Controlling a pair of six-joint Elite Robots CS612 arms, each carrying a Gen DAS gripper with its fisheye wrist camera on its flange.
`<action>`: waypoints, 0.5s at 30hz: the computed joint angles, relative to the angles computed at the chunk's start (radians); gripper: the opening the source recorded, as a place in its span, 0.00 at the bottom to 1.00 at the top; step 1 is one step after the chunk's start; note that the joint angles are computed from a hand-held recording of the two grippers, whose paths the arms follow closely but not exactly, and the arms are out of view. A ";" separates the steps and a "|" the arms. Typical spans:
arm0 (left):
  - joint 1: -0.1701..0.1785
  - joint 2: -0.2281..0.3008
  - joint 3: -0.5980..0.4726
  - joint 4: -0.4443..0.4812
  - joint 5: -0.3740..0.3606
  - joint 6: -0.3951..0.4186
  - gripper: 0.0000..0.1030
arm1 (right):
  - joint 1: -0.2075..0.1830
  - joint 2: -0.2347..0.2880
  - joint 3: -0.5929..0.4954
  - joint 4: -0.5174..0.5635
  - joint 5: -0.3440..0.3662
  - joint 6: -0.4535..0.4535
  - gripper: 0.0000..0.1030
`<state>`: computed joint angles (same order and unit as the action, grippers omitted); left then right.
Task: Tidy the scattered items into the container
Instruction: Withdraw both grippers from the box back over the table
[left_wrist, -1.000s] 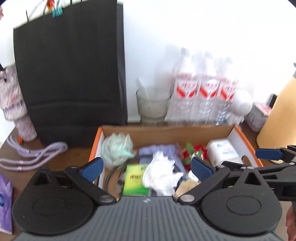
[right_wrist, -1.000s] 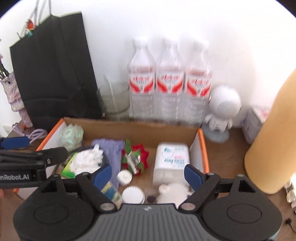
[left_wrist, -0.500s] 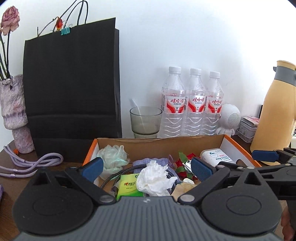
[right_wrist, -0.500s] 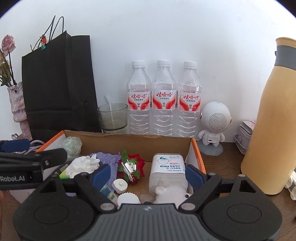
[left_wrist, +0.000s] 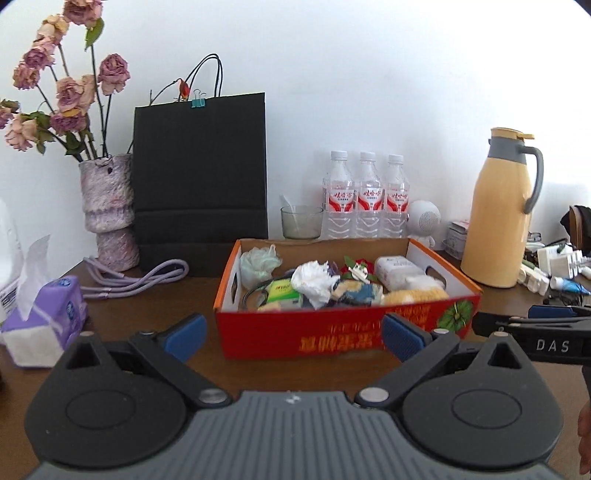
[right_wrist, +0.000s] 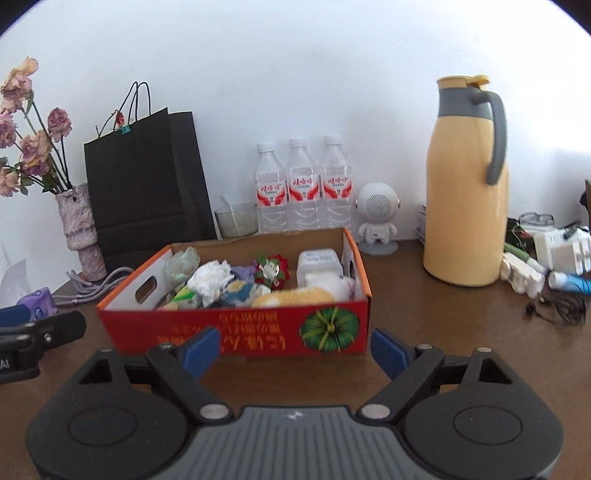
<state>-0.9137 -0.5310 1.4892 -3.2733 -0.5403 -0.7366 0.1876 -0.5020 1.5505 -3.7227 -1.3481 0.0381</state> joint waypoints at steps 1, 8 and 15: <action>-0.017 -0.013 0.031 0.027 0.007 -0.054 1.00 | -0.003 -0.012 0.039 -0.008 0.004 -0.003 0.86; -0.105 -0.075 0.180 0.120 -0.050 -0.285 1.00 | -0.019 -0.071 0.267 -0.102 0.030 -0.107 0.86; -0.112 -0.079 0.184 0.201 -0.112 -0.359 1.00 | -0.017 -0.081 0.314 -0.087 0.059 -0.129 0.95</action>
<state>-1.0253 -0.6098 1.6728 -3.0719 -0.6521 -1.0955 0.1705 -0.5826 1.8645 -3.8097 -1.2893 -0.0909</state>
